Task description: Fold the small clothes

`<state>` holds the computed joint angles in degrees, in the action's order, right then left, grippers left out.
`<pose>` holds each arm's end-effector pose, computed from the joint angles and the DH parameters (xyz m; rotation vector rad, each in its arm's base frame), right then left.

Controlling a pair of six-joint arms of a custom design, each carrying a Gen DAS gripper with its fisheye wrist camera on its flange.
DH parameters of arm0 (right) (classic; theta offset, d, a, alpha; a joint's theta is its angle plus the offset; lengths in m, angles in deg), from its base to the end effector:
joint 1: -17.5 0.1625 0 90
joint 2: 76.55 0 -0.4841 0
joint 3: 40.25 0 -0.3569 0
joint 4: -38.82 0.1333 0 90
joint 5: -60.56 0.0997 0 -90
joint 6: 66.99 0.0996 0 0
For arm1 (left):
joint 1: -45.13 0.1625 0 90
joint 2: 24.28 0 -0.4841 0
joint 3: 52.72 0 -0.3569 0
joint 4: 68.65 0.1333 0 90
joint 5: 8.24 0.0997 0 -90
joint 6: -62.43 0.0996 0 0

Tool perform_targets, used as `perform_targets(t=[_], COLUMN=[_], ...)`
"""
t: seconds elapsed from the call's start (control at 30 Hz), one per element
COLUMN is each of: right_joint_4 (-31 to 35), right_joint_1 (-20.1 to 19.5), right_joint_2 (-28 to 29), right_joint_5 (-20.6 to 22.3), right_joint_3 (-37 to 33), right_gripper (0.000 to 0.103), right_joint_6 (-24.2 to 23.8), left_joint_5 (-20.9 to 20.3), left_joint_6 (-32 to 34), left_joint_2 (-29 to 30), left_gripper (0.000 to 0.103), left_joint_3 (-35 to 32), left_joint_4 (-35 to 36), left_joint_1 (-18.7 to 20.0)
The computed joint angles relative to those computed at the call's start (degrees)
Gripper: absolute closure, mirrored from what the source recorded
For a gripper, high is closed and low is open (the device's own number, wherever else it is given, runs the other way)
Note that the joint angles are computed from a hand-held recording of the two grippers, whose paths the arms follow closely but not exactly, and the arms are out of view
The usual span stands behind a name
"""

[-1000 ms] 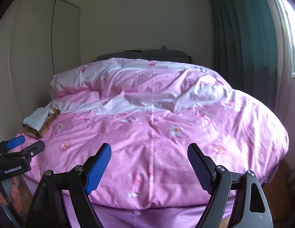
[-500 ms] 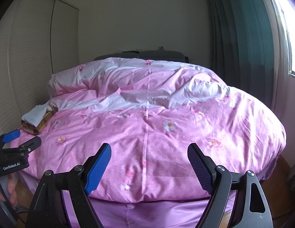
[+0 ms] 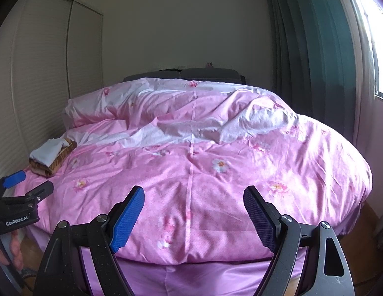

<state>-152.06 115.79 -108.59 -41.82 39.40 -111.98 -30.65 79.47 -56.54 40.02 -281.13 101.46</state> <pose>0.2245 -0.7642 0.1774 0.9765 -2.2429 1.0793 -0.1814 -0.6789 0.1805 0.1162 1.9299 -1.2401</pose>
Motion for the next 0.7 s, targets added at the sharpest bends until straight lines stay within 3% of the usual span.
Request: perform_targets(t=[0.7], right_joint_4=[0.6], right_joint_1=[0.0], right_joint_2=[-0.3], right_joint_5=[0.2], right_joint_3=[0.0], right_gripper=[0.02], right_joint_6=[0.4], left_joint_5=[-0.1], left_joint_6=[0.0], left_joint_2=[-0.4], left_gripper=[0.0], left_joint_3=[0.0], left_joint_4=[0.0], left_joint_1=[0.0])
